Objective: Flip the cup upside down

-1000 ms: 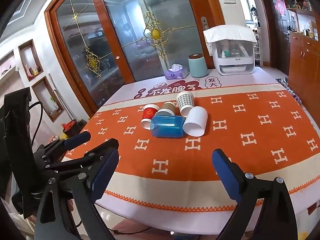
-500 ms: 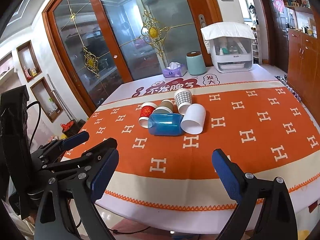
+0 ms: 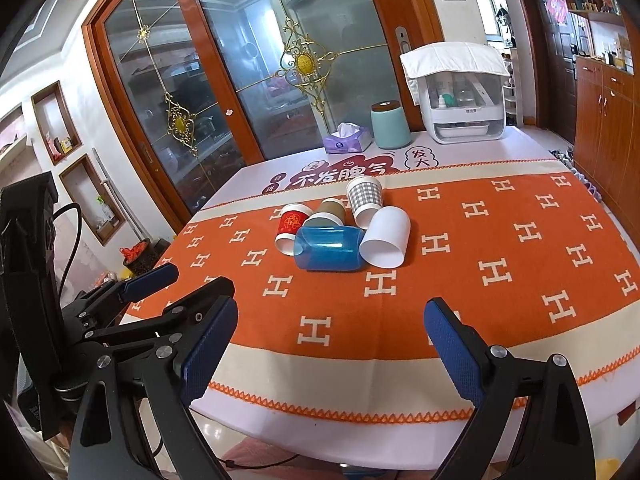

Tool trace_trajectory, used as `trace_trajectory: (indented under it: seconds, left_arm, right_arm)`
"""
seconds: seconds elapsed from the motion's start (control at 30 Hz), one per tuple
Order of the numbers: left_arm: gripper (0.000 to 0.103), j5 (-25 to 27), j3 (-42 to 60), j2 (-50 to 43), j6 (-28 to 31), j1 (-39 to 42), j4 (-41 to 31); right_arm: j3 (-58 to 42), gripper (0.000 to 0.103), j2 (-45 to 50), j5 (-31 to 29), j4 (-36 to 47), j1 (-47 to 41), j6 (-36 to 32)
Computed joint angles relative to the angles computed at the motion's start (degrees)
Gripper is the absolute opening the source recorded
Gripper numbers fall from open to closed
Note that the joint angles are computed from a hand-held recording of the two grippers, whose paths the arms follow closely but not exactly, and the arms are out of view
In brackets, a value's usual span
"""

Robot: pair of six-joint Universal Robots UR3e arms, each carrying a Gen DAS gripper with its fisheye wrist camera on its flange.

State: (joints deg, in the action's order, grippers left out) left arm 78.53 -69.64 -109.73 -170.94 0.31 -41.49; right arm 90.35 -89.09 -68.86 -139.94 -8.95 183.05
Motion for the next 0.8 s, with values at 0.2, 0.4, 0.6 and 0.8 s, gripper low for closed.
trace_trajectory:
  seconds: [0.2, 0.4, 0.6, 0.8]
  left_arm:
    - [0.074, 0.0, 1.1, -0.91, -0.2, -0.01, -0.49]
    - [0.074, -0.19, 2.2, -1.6, -0.22, 0.22, -1.08]
    - [0.074, -0.88, 2.87, -2.26, -0.35, 1.1, -1.39]
    - [0.074, -1.15, 3.13, -2.66, -0.3, 1.55, -1.29]
  right_arm:
    - [0.12, 0.095, 0.1, -0.04, -0.2, 0.04, 0.01]
    - [0.04, 0.095, 0.15, -0.21, -0.21, 0.28, 0.21]
    - [-1.28, 0.095, 1.67, -0.69, 0.33, 0.93, -0.08]
    - [-1.57, 0.095, 1.87, -0.75, 0.47, 0.99, 0.01]
